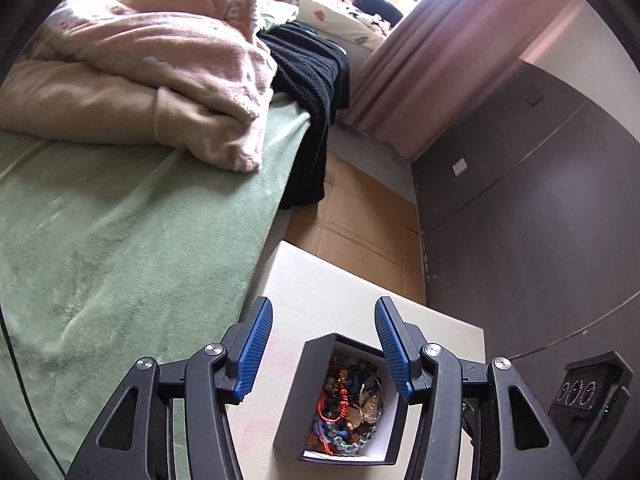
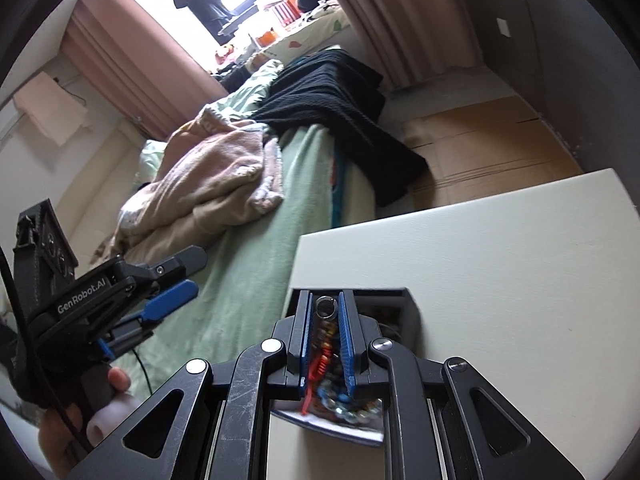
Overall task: Organize jewelry
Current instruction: 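Release the pendant into the box with the left tool while the right tool drops the ring in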
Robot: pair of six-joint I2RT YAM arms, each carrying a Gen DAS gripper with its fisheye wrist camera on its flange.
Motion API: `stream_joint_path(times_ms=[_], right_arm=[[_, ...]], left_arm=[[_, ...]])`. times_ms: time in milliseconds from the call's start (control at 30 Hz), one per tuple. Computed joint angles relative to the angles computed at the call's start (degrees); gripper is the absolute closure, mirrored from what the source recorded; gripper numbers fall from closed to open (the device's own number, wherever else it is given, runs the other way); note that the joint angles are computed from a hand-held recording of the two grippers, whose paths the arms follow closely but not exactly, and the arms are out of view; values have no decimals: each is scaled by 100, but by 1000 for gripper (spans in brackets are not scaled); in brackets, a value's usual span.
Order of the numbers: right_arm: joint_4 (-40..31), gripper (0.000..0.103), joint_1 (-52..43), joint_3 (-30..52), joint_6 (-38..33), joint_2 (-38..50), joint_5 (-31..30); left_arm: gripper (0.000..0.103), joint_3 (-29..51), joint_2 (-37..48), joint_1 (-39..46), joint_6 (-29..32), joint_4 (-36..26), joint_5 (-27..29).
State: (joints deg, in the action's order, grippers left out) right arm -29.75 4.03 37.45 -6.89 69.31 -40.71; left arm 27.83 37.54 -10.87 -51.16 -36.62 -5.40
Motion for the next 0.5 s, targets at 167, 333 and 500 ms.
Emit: stream_joint_path(times_ms=[167,333,500], right_arm=[[66,63,-56,4,81,215,99],[-307,58,-667,104,-210,271,83],[-811,58,-1366,198,-599,295,168]], left_arm=[[48,2,7,-7,-36,-27,34],[48,84,117,-663,-351,-25,-360],[48,302,500,-1685,-805,-85,-1007]])
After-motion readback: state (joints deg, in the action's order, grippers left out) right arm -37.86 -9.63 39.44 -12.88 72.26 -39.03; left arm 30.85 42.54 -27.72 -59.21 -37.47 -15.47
